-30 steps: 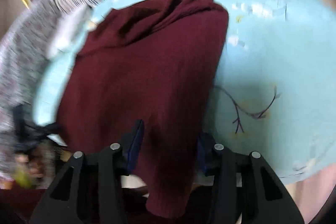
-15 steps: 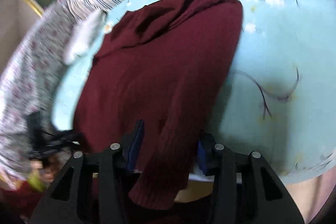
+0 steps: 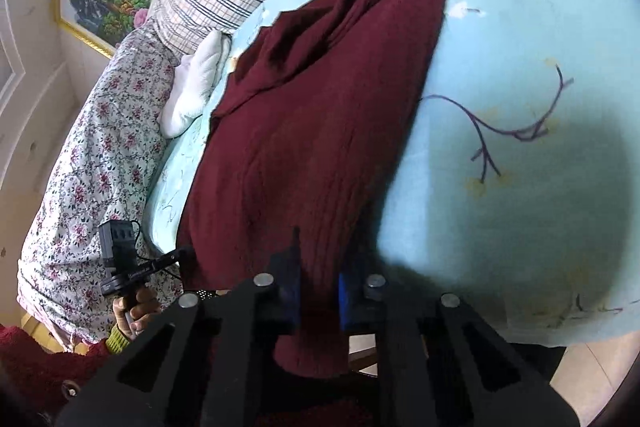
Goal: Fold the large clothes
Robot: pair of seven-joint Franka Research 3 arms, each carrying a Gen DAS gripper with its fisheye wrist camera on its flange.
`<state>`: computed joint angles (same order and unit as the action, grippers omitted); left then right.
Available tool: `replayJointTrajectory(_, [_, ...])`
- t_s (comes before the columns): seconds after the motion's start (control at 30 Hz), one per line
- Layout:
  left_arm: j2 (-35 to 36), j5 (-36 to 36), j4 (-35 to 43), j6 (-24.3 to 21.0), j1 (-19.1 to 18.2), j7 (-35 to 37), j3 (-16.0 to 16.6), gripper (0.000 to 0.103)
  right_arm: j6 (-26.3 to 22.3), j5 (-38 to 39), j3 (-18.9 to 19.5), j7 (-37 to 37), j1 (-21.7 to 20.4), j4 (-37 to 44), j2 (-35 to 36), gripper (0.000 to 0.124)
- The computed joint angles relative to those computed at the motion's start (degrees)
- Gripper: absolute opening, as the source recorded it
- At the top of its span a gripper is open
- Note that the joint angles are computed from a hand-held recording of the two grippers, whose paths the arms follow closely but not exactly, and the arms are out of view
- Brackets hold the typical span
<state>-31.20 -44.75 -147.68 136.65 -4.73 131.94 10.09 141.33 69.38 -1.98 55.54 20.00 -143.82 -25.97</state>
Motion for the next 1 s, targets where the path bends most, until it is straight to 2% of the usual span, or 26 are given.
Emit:
replayJointTrajectory(0.2, [-2.61,-3.66,1.73,5.44,-2.29,0.41,0.16,0.003,-0.02,6.34,-1.49,-4.23,0.39,0.55,-2.03,0.013])
replayJointTrajectory(0.33, [-0.73,-7.02,6.09,9.53,-4.89,1.03,1.23,0.003,-0.38,10.60,-2.14,-6.84,0.32,3.67,-0.90,0.012])
replayJointTrajectory(0.43, [2.79,-10.47,10.97,12.49,-6.70,3.07,1.85,0.003,-0.08,13.23,-2.09,-8.57,-0.20,8.29,2.00,0.012])
replayJointTrajectory(0.5, [7.67,-12.14,16.38,14.07,-7.16,3.70,1.43,0.003,-0.18,13.93,-1.88,-9.30,-0.68,11.61,4.47,0.012])
replayJointTrajectory(0.63, [18.46,-12.52,27.31,15.58,-4.91,1.15,-1.67,0.003,0.32,11.12,-0.78,-7.46,-2.49,23.48,14.14,0.012])
replayJointTrajectory(0.73, [27.17,-10.22,35.86,16.54,-2.63,-4.01,-4.32,0.003,0.78,7.16,0.38,-2.45,-4.38,33.73,23.02,0.012])
replayJointTrajectory(0.8, [34.86,-5.02,43.46,17.03,-1.15,-10.63,-5.88,0.003,1.16,3.87,1.49,1.38,-5.82,39.79,28.33,0.012])
replayJointTrajectory(0.87, [40.24,-1.01,48.66,16.49,-0.09,-15.52,-6.79,0.003,0.94,-2.47,2.40,8.15,-7.00,47.82,35.35,0.012])
replayJointTrajectory(0.93, [48.00,6.01,56.49,14.13,0.09,-23.33,-6.48,0.003,0.53,-11.03,2.46,16.94,-7.10,56.52,43.45,0.012])
replayJointTrajectory(1.0, [53.30,9.32,62.09,11.09,0.92,-26.82,-6.92,0.003,-0.79,-20.04,1.25,25.87,-6.29,62.90,49.80,0.012])
